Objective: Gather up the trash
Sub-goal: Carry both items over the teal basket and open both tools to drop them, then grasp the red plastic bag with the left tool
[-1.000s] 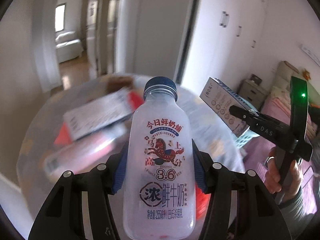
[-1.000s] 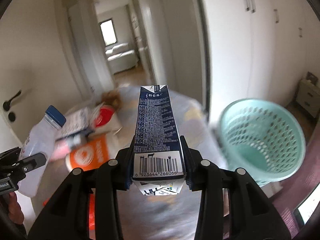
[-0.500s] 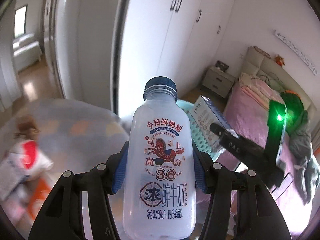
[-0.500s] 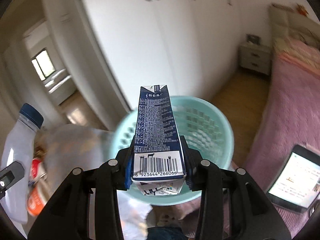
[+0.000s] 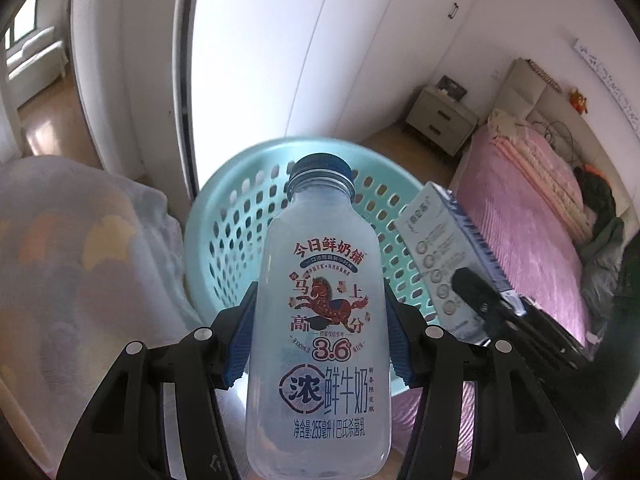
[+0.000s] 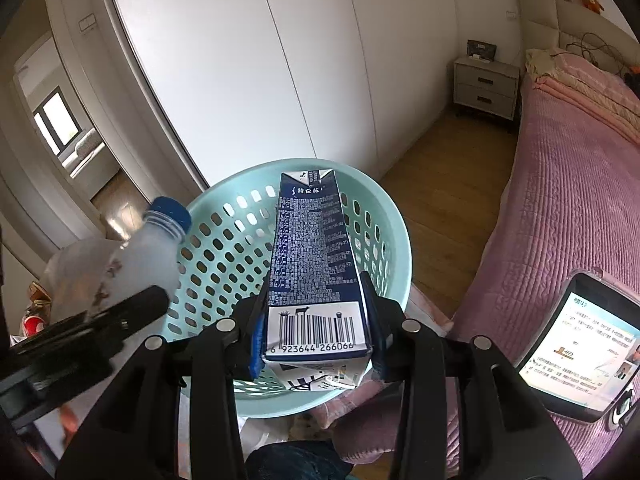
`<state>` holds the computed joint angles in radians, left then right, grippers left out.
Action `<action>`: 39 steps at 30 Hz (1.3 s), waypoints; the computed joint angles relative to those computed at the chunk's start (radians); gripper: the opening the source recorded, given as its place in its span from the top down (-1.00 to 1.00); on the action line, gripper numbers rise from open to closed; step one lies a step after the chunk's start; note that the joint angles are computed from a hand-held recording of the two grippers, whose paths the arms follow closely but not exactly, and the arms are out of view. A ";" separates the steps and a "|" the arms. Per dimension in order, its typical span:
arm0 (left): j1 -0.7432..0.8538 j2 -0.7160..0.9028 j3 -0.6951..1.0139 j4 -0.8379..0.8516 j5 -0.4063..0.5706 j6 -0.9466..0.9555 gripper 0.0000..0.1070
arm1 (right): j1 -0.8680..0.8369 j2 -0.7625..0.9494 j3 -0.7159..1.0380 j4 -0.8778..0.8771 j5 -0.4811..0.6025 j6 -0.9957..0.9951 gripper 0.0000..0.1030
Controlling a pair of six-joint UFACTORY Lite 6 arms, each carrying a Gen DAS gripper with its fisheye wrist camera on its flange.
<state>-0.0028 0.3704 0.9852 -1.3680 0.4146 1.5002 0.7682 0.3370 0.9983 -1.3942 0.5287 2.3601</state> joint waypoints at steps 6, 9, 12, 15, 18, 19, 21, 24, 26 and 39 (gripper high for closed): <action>-0.006 -0.015 -0.031 -0.082 -0.017 0.050 -0.14 | -0.009 0.005 -0.001 0.007 -0.022 -0.007 0.28; 0.040 -0.057 -0.062 -0.087 0.017 0.073 -0.18 | -0.012 0.009 0.006 0.010 -0.024 -0.011 0.27; 0.072 -0.123 -0.104 -0.079 0.045 0.076 -0.18 | -0.006 0.015 0.019 0.025 -0.013 -0.023 0.20; 0.127 -0.214 -0.159 -0.057 0.094 0.074 -0.18 | -0.004 0.024 0.030 0.035 -0.002 -0.023 0.07; 0.199 -0.296 -0.206 -0.016 0.151 0.074 -0.20 | 0.013 0.004 0.009 0.016 0.002 0.013 0.07; 0.225 -0.332 -0.227 -0.006 0.168 0.077 -0.22 | 0.023 -0.001 0.006 0.022 0.013 0.014 0.07; 0.277 -0.396 -0.261 0.014 0.205 0.079 -0.26 | 0.052 -0.009 0.007 0.032 0.035 0.011 0.07; 0.384 -0.488 -0.299 0.072 0.292 0.070 -0.26 | 0.103 -0.014 0.023 0.053 0.070 -0.007 0.07; 0.456 -0.536 -0.313 0.107 0.348 0.068 -0.26 | 0.139 -0.016 0.047 0.077 0.097 -0.037 0.07; 1.211 -0.527 -0.229 0.306 0.852 0.349 -0.51 | 0.445 0.150 0.430 0.088 0.278 -0.226 0.07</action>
<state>1.2079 -0.1564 0.7562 -1.0616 1.2668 1.8495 1.2136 0.4870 1.4282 -1.3065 0.8069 2.1337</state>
